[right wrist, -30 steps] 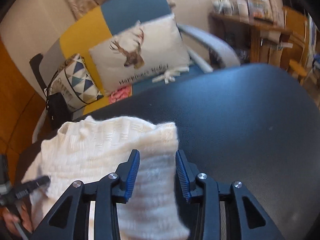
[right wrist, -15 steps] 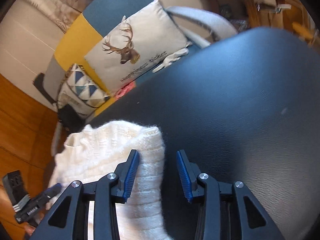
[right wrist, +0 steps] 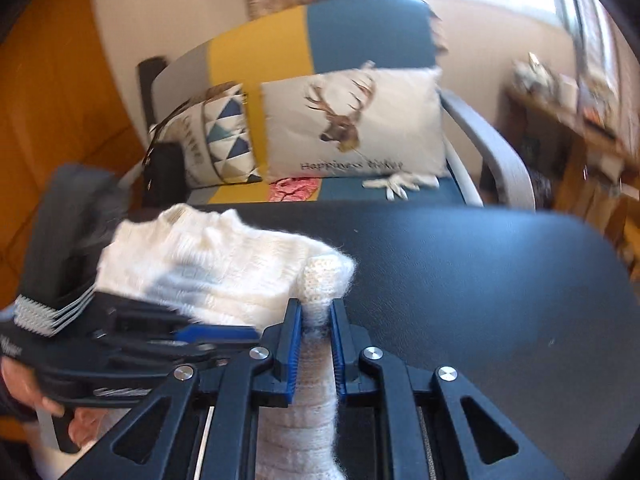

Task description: Fold clothes

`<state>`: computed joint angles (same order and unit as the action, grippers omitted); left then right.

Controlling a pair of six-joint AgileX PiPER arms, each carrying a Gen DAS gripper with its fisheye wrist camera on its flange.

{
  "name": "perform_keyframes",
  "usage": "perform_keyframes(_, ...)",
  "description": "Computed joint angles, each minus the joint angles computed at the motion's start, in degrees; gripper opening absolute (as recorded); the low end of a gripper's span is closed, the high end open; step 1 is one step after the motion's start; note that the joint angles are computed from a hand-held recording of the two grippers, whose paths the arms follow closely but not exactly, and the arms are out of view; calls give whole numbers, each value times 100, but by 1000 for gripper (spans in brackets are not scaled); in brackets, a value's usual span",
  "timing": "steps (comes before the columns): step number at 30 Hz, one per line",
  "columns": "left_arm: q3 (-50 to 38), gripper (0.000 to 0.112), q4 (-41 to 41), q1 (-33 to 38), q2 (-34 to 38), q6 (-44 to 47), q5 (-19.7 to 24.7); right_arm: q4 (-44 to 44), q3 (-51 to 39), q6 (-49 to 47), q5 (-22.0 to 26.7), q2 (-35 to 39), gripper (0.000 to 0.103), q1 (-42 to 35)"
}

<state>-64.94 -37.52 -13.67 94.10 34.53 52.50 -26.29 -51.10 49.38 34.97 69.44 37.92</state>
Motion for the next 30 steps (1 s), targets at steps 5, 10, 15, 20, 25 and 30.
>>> perform_keyframes(5,16,17,210,-127,-34,-201,-128,-933,-173,1001,1084,669,9,49)
perform_keyframes(10,128,17,56,-51,-100,-31,-141,-321,442,1114,383,-55,12,-482)
perform_keyframes(15,268,17,-435,289,-203,158,-4,793,372,-199,-370,-246,12,-564)
perform_keyframes(20,350,17,-255,384,-279,198,70,319,-615,-529,769,1162,15,-183)
perform_keyframes(25,487,17,-509,845,-456,542,326,403,-255,-369,447,952,15,-418)
perform_keyframes(30,716,17,-699,1871,-817,1215,725,546,-117,-297,665,217,15,-72)
